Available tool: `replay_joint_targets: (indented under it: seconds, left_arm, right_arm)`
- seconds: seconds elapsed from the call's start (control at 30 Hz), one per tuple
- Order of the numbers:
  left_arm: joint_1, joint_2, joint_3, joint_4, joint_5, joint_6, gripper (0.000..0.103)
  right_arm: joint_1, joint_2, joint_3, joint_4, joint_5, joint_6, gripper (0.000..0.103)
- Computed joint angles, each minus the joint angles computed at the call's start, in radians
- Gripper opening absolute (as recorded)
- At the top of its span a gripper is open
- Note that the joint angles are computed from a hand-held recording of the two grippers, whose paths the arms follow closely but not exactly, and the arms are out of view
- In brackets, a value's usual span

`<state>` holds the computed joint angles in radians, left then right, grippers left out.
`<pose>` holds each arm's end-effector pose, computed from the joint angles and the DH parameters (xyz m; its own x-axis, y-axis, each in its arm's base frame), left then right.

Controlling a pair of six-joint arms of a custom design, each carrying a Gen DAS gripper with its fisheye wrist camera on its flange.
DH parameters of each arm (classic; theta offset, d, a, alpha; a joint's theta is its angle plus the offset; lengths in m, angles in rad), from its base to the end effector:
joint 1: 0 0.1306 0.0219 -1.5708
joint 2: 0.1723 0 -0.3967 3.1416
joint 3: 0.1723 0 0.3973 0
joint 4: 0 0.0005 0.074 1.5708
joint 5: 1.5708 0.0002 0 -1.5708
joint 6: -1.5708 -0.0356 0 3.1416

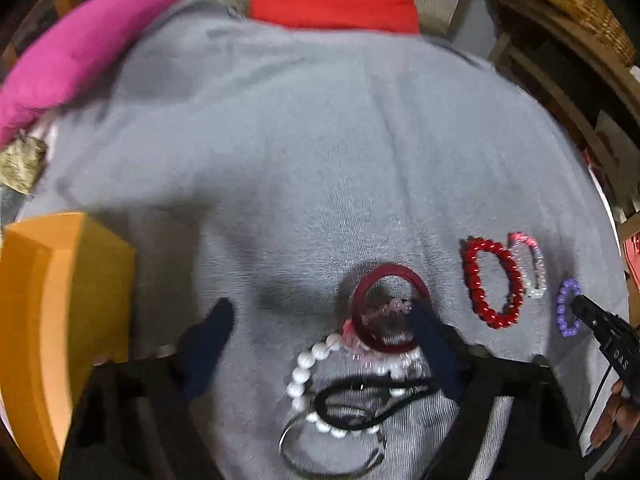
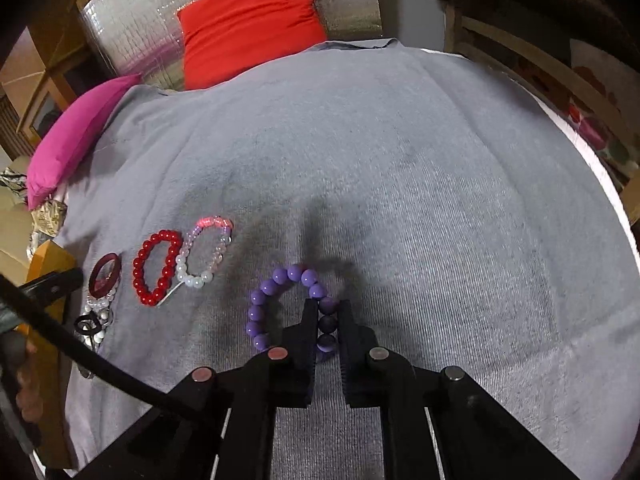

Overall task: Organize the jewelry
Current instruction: 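Grasp the dark red bangle with the left tool while the right tool grasps the purple bead bracelet, then carry both bracelets over the orange box and open both tools to drop them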

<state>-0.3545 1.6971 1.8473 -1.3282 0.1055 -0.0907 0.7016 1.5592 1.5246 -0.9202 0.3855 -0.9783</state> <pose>0.5360 -0.2029 0.4680 -0.8281 0.4026 -0.3900 0.4599 0.8858 -0.0622 0.4245 0.3406 0.4210 -0.7066 0.4093 -0.5772 0.2759 0.9106 0.3079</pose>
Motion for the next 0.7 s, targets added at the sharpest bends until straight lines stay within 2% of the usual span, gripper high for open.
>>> replay_joint_targets:
  seconds: [0.03,0.1,0.17,0.27,0.3,0.33,0.43,0.7]
  left_arm:
    - [0.002,0.018,0.018,-0.022,0.011,0.01,0.068]
    - [0.01,0.043,0.043,-0.045,0.051,0.033,0.067]
    - [0.008,0.051,0.055,-0.047,0.046,0.041,0.059]
    - [0.011,0.071,0.084,-0.07,0.07,0.047,0.037]
    - [0.016,0.075,0.093,-0.076,0.079,0.05,0.018]
    - [0.021,0.081,0.104,-0.083,0.09,0.055,0.006]
    - [0.041,0.1,0.13,-0.094,0.134,0.052,0.005]
    - [0.074,-0.006,0.04,-0.036,0.208,0.044,0.004]
  right_arm:
    - [0.0,-0.003,-0.008,0.009,-0.002,0.001,0.01]
    - [0.0,-0.013,-0.026,0.021,-0.007,0.001,0.01]
    - [0.0,-0.022,-0.044,0.031,-0.013,0.001,0.01]
    - [0.003,-0.033,-0.061,0.04,-0.013,0.0,0.01]
    - [0.003,-0.035,-0.062,0.042,-0.013,0.0,0.01]
    - [0.002,-0.036,-0.064,0.046,-0.016,-0.001,0.01]
    - [0.001,-0.049,-0.08,0.066,-0.027,-0.01,0.01]
    - [0.018,-0.104,-0.117,0.121,-0.033,-0.033,0.01]
